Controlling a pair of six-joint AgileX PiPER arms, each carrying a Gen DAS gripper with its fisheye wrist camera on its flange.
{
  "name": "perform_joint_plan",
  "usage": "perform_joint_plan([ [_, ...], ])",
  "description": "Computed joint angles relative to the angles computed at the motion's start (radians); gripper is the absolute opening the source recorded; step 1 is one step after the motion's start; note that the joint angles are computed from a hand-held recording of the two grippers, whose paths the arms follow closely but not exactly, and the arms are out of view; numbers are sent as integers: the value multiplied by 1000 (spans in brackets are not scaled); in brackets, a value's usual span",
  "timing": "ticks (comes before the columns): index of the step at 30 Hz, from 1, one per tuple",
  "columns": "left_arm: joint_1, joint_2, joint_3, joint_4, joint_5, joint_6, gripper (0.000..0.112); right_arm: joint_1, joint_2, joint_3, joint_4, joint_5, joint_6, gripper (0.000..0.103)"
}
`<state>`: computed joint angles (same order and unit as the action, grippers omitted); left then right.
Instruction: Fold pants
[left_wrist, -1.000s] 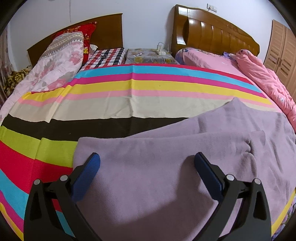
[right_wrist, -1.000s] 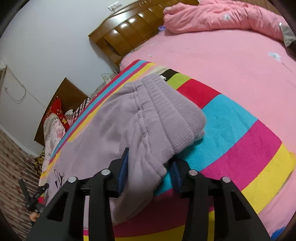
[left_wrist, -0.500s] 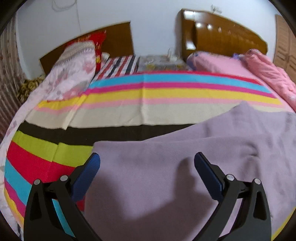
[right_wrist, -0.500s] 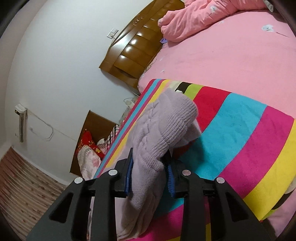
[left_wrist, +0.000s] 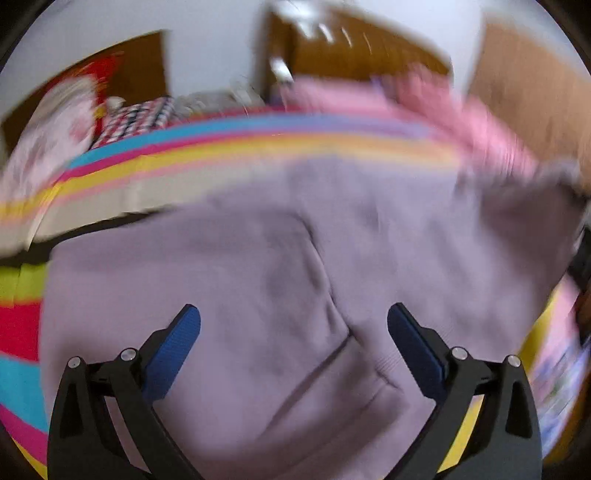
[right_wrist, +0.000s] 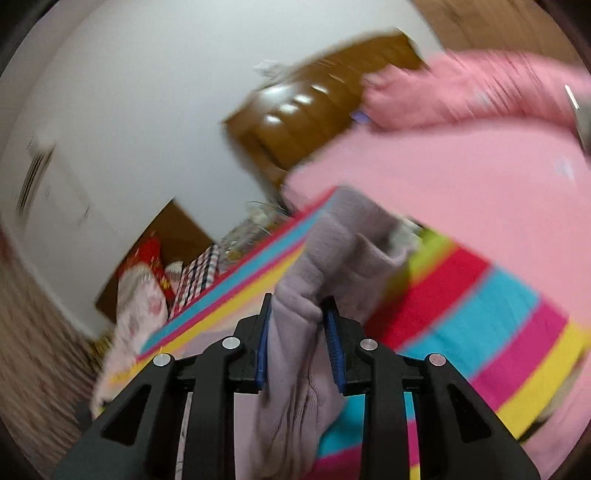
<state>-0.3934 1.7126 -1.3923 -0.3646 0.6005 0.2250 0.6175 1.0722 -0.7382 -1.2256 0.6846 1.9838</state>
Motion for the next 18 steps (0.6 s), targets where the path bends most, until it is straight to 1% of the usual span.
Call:
perform_joint_plan([
  [1,47,-60,47,-100,-29,51,101,89,80,-92,-33,68,-48,29],
  [2,114,-126,95,-200,-47,104,101,144,149,-180,-25,111,-105,20],
  [3,170,-156,117,-277,-48,168,101,213,249,-280,-41,137,-193,20],
  [4,225,-180,132,-315,-39,201,101,254,344,-380,-30,165,-275,20],
  [5,278,-199,135,-312,-20,197,101,298,444,-480,-31,153,-375,20],
  [6,314,-215,146,-321,-17,202,101,319,544,-580,4,156,-438,20],
  [8,398,-248,181,-341,-15,199,101,343,714,-780,165,117,-629,20],
  [9,436,-260,199,-366,-4,220,101,371,814,-874,231,70,-729,20],
  [10,479,-274,230,-404,3,255,101,386,896,-960,292,64,-828,20],
  [12,510,-294,264,-411,10,265,101,430,1093,-1154,409,116,-1028,21],
  [13,526,-293,277,-417,21,282,101,446,1181,-1235,443,158,-1104,24],
  [14,541,-281,269,-418,36,291,101,463,1229,-1280,436,196,-1140,30],
  [15,552,-276,279,-417,51,300,101,487,1237,-1292,390,234,-1136,32],
  [16,559,-268,280,-427,60,315,101,490,1226,-1276,382,233,-1134,33],
  [17,560,-268,288,-435,65,326,101,480,1199,-1245,412,207,-1150,35],
  [18,566,-267,297,-451,74,345,101,456,1139,-1174,464,150,-1151,52],
])
